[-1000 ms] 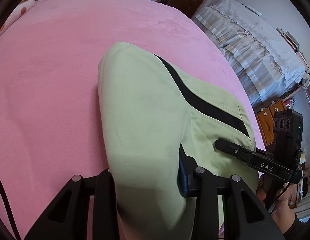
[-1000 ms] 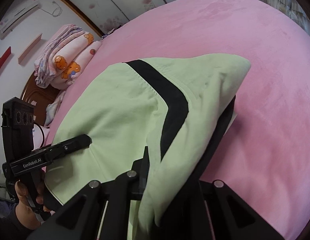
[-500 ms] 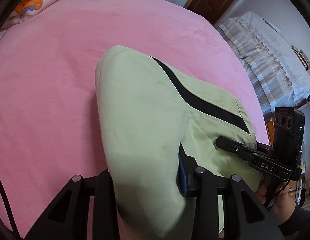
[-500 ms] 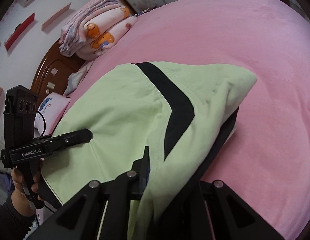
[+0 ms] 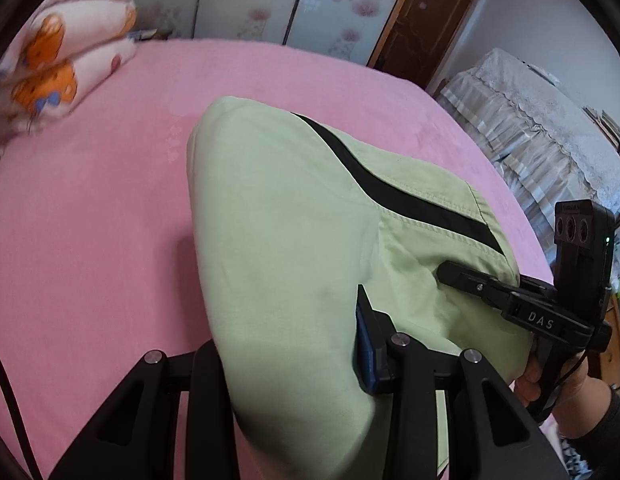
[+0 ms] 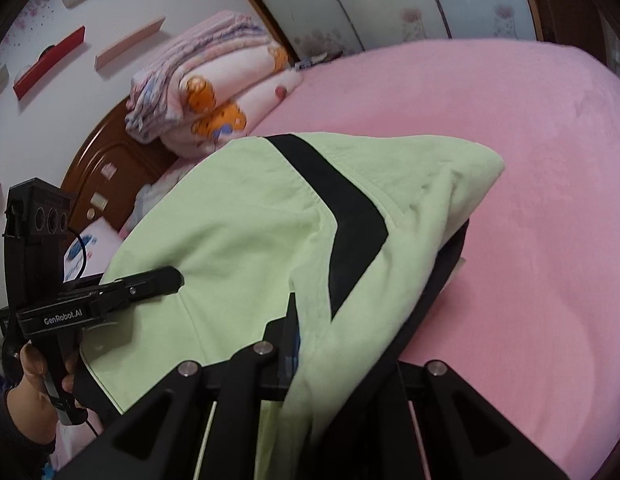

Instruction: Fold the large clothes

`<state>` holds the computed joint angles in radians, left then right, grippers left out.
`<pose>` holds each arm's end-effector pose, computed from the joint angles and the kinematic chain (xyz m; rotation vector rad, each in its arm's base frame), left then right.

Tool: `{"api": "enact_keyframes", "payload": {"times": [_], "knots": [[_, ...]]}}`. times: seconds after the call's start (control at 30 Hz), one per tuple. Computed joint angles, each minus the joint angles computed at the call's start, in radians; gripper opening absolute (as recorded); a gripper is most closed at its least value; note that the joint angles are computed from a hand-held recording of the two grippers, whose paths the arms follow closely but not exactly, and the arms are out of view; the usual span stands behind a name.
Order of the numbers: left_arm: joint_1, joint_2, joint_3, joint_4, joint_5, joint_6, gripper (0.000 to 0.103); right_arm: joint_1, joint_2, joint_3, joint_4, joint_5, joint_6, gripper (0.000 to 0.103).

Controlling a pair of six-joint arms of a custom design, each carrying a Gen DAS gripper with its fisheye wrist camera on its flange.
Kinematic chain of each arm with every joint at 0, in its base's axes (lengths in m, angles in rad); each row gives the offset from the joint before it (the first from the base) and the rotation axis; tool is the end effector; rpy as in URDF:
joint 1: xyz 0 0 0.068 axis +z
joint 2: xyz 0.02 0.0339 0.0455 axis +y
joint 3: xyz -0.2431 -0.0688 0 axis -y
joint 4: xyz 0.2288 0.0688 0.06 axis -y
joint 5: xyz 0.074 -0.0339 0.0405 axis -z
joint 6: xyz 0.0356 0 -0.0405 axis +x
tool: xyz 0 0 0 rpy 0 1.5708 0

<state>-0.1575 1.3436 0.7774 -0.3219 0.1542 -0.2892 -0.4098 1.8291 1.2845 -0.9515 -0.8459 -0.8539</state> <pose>0.2553 -0.0461 0.1935 -0.0954 2.4814 -0.3823 0.3006 -0.1015 0.1840 -0.5812 2.3866 0.8379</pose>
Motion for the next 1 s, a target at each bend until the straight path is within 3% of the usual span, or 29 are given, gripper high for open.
{"api": "enact_keyframes", "payload": {"times": [0.17,0.27,0.37,0.4,0.47,0.5,0.6,0.77,0.83,0.9,1.0], "knots": [[0.182,0.374,0.284,0.088,0.13,0.188,0.036,0.141,0.138,0.108,0.297,-0.004,0.277,0.009],[0.223,0.611,0.459,0.114,0.145,0.21,0.041,0.213,0.264,0.165,0.468,0.032,0.408,0.009],[0.228,0.848,0.629,0.098,0.091,0.189,0.053,0.259,0.435,0.253,0.526,0.097,0.5,0.013],[0.227,0.944,0.707,0.06,0.055,0.177,0.067,0.276,0.503,0.284,0.532,0.158,0.515,0.015],[0.227,1.034,0.728,0.121,-0.023,0.127,0.09,0.299,0.578,0.294,0.587,0.226,0.549,0.039],[0.244,1.034,0.676,0.216,-0.021,0.097,0.093,0.292,0.61,0.306,0.602,0.205,0.557,0.04],[0.276,1.045,0.681,0.235,0.025,0.083,0.093,0.285,0.645,0.381,0.527,0.179,0.56,0.043],[0.266,0.973,0.672,0.155,-0.086,0.093,0.09,0.285,0.557,0.376,0.425,0.262,0.487,0.045],[0.244,0.875,0.581,0.169,-0.182,0.042,0.082,0.245,0.523,0.379,0.371,0.21,0.497,0.045],[0.252,0.752,0.429,0.222,-0.178,0.005,0.056,0.175,0.459,0.348,0.347,0.13,0.513,0.045],[0.254,0.653,0.316,0.245,-0.153,-0.021,0.037,0.119,0.329,0.201,0.423,0.117,0.468,0.045]]}}
